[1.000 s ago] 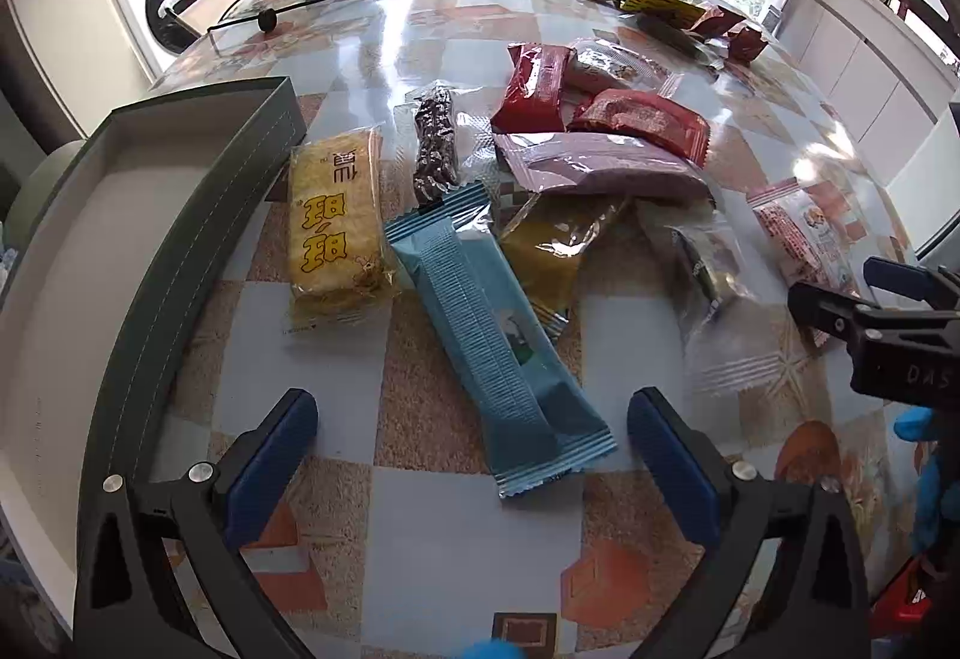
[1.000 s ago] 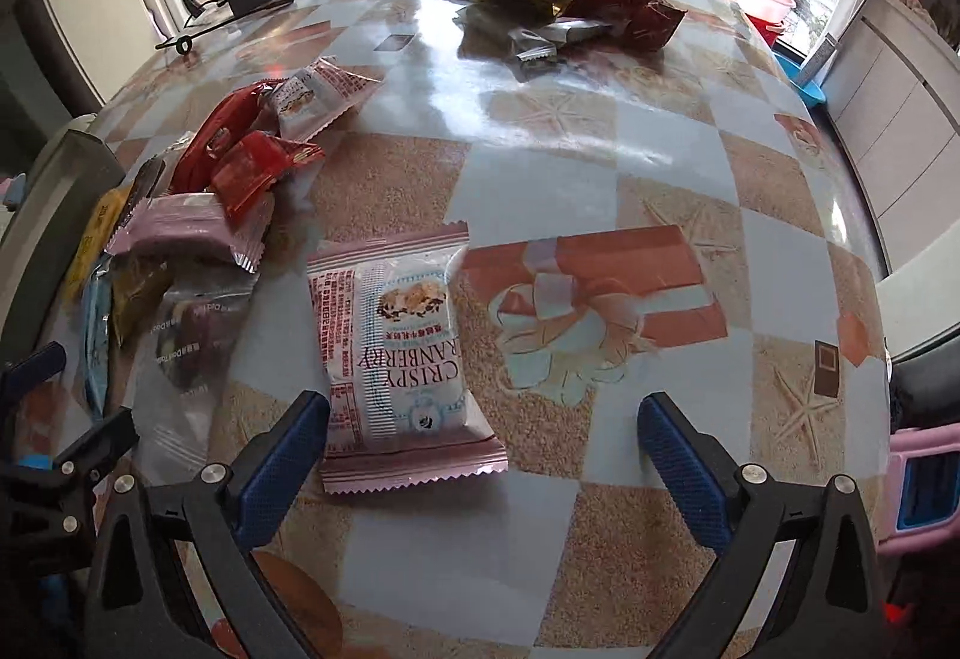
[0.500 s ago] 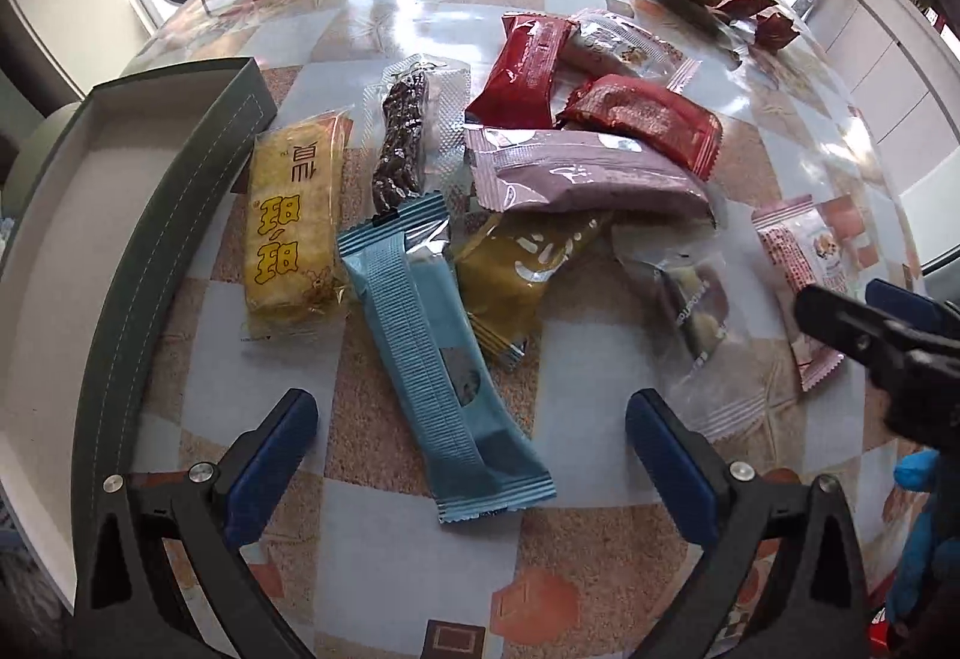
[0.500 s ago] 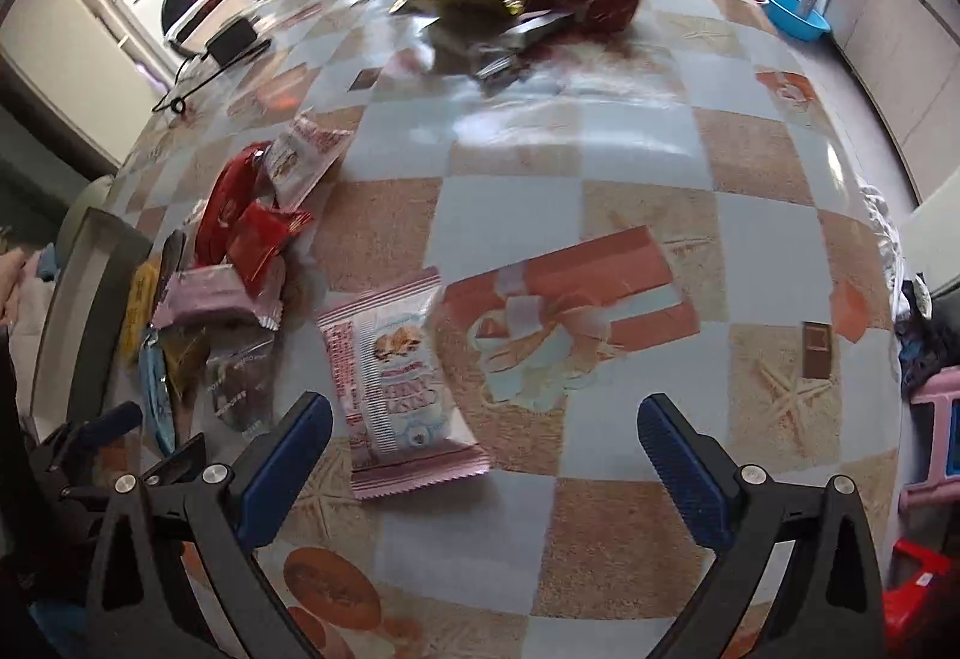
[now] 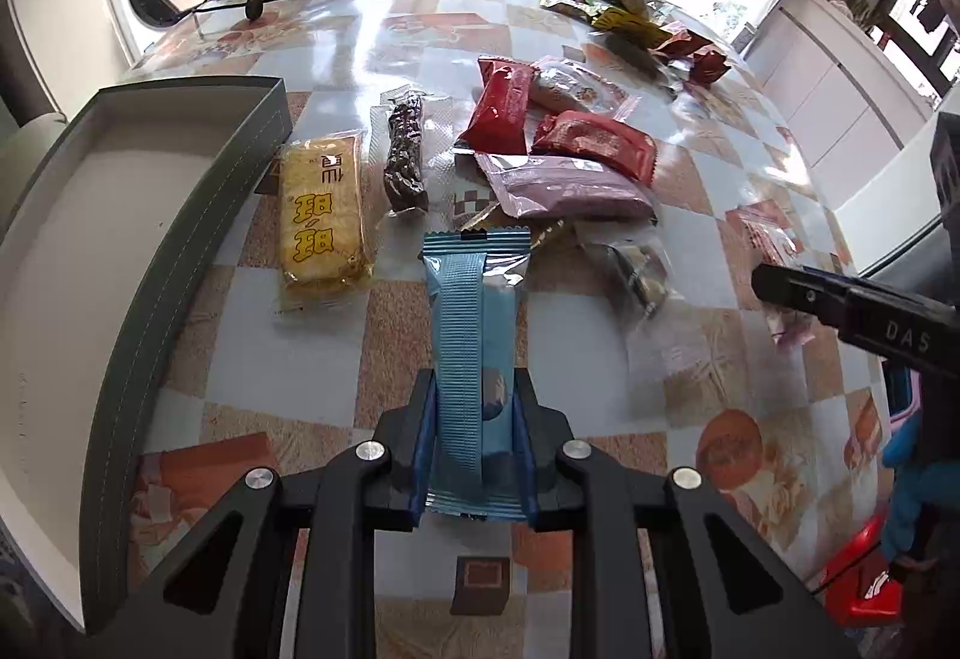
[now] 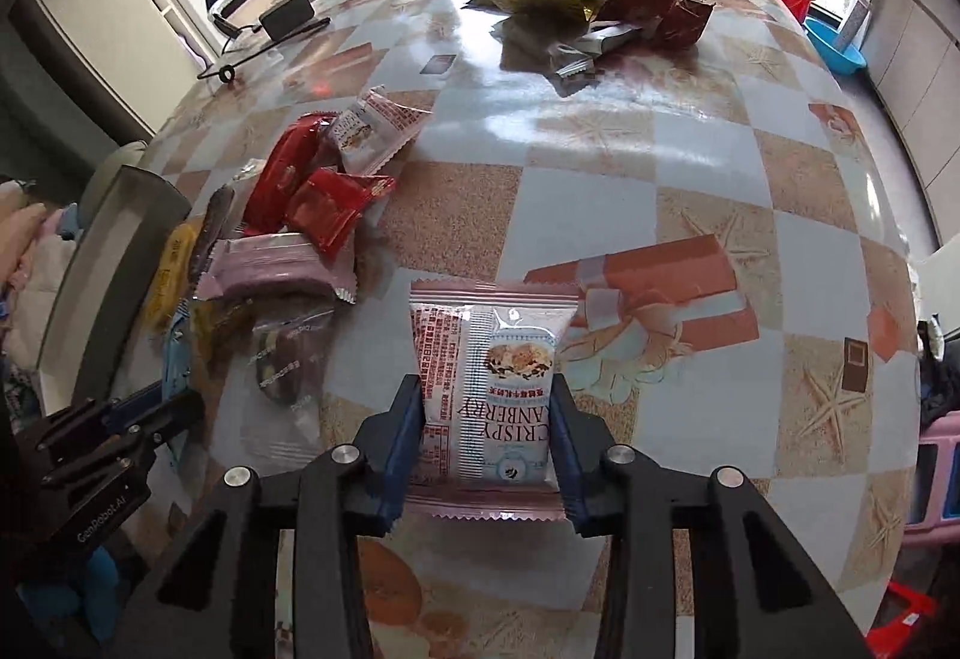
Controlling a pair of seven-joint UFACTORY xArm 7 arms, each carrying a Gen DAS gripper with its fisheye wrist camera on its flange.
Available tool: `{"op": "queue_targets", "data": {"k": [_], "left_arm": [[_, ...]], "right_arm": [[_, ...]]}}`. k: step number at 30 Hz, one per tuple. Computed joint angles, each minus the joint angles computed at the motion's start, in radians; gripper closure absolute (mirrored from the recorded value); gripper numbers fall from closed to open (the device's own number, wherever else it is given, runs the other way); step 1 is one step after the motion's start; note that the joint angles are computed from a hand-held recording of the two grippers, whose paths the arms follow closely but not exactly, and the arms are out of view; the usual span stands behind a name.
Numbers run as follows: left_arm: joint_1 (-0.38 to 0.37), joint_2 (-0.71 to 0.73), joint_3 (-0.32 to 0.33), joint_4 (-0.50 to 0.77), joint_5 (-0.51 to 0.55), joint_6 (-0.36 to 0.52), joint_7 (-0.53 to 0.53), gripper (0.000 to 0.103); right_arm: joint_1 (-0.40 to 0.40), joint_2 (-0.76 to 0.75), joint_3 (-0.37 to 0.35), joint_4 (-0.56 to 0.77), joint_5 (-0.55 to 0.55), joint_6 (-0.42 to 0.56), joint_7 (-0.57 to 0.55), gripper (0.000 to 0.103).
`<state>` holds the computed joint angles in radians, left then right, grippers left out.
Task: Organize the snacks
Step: 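Close left gripper on the blue bar while right gripper grasps the pink packet, then carry both snacks into the gray tray and open both grippers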
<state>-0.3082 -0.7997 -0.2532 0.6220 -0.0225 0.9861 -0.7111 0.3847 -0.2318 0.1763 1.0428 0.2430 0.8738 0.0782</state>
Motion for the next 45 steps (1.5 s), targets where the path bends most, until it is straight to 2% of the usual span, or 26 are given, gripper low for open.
{"op": "queue_targets", "data": {"k": [4,8,13,21,24,28,30,31,32,33,34,35,36,39,43,45], "left_arm": [[-0.008,-0.060,0.005,0.008,0.000,0.034,0.005,0.078],[0.021,-0.130,0.012,0.034,0.019,0.066,0.013,0.078],[0.106,-0.230,0.044,0.049,0.078,0.176,0.041,0.078],[0.280,-0.404,0.153,-0.046,0.155,0.312,0.112,0.078],[0.333,-0.436,0.193,-0.082,0.160,0.326,0.132,0.078],[0.376,-0.454,0.209,-0.125,0.157,0.332,0.158,0.078],[0.392,-0.457,0.214,-0.142,0.158,0.329,0.169,0.071],[0.398,-0.460,0.217,-0.151,0.156,0.325,0.174,0.066],[0.400,-0.463,0.217,-0.159,0.150,0.321,0.177,0.052],[0.402,-0.465,0.219,-0.165,0.148,0.314,0.182,0.040],[0.403,-0.472,0.214,-0.171,0.146,0.308,0.186,0.037],[0.402,-0.482,0.205,-0.178,0.147,0.300,0.190,0.034],[0.399,-0.480,0.197,-0.180,0.149,0.290,0.197,0.032],[0.386,-0.482,0.168,-0.185,0.156,0.275,0.212,0.030],[0.360,-0.477,0.127,-0.182,0.148,0.266,0.207,0.028],[0.342,-0.475,0.108,-0.174,0.140,0.261,0.197,0.028]], "right_arm": [[0.014,-0.025,-0.008,0.009,0.051,0.004,-0.019,0.062],[0.037,-0.008,-0.011,0.058,0.136,0.021,-0.044,0.062],[0.091,0.080,0.039,0.175,0.184,0.031,-0.059,0.062],[0.215,0.340,0.145,0.441,0.202,0.018,-0.034,0.062],[0.275,0.459,0.170,0.569,0.148,0.015,-0.001,0.062],[0.349,0.605,0.174,0.731,0.070,0.041,0.038,0.062],[0.380,0.664,0.170,0.805,0.038,0.067,0.050,0.061],[0.391,0.690,0.169,0.844,0.026,0.091,0.051,0.057],[0.406,0.720,0.162,0.886,0.006,0.123,0.059,0.054],[0.422,0.741,0.150,0.919,-0.017,0.152,0.073,0.037],[0.435,0.752,0.137,0.938,-0.042,0.172,0.087,0.025],[0.442,0.748,0.124,0.939,-0.062,0.175,0.098,0.011],[0.444,0.731,0.115,0.922,-0.079,0.164,0.106,0.009],[0.441,0.667,0.075,0.854,-0.160,0.121,0.144,0.009],[0.433,0.608,-0.013,0.787,-0.368,0.091,0.330,0.009],[0.402,0.602,-0.040,0.770,-0.414,0.094,0.433,0.009]]}}
